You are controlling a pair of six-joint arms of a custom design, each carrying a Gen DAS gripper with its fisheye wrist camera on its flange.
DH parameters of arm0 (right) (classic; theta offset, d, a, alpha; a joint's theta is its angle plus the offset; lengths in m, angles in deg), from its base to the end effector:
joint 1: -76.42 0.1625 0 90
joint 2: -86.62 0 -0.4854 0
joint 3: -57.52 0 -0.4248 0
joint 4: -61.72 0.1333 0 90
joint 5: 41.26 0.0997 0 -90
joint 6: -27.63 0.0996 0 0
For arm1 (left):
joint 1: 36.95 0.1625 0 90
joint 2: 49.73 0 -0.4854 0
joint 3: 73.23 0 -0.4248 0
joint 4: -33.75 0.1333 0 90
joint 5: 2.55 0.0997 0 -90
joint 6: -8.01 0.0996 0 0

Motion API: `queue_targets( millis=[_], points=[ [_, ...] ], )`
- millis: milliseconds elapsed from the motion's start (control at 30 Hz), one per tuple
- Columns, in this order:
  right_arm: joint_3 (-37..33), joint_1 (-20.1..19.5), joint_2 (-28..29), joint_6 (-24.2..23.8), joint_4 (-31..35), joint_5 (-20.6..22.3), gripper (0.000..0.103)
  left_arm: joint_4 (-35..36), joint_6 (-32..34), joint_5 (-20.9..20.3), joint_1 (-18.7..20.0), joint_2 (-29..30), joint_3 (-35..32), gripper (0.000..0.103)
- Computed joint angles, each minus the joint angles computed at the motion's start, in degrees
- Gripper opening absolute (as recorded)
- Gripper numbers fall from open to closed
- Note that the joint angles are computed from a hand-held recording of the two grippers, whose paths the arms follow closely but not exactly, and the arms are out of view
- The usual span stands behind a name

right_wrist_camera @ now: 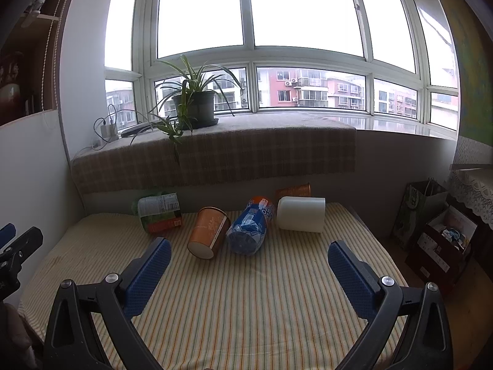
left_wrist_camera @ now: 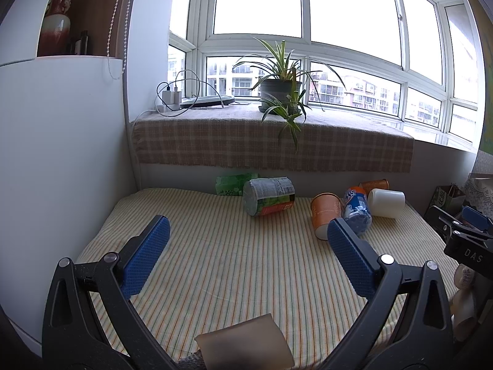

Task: Flip cup upright
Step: 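Reach the right tool down to the lying blue-and-orange bottle and close on it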

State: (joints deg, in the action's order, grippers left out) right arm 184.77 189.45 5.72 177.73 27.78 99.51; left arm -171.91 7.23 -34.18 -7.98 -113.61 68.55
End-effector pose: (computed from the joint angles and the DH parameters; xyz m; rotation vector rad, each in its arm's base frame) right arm 0.2121 -0.3554 0.2235 0.1884 -1.9267 1.4000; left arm -0.2562 -0.3911 0.2027 0.7569 2.1601 -1.3047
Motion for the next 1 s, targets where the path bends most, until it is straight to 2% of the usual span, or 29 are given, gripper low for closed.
queue_targets(
  millis=[233, 433, 600, 767, 1000],
  points=[
    [-2.0, -2.3, 0.9, 3.0, 4.8, -1.8, 0.103, 0.3, -0.4, -0.1, 0.2, -0.2, 0.5, 0.103],
    [-6.5, -7.3, 1.8, 10.2, 14.7, -6.3, 0.103, 0.0, 0.7, -0.3, 1.7, -0.1, 0.6, 0.103],
    [-12.6, -12.9, 3.6, 19.8, 26.8, -13.1, 0.103, 1.3, 0.2, -0.1, 2.4, -0.5, 0.7, 0.103],
    [-19.2, -19.0, 6.5, 29.6, 37.7, -21.1, 0.096, 5.9, -3.1, 0.1, 3.8, -1.9, 0.6, 0.103],
    [-27.6, -24.6, 11.7, 36.8, 47.4, -28.3, 0.090, 11.8, -7.6, -0.1, 6.0, -4.0, 0.7, 0.103]
  ],
)
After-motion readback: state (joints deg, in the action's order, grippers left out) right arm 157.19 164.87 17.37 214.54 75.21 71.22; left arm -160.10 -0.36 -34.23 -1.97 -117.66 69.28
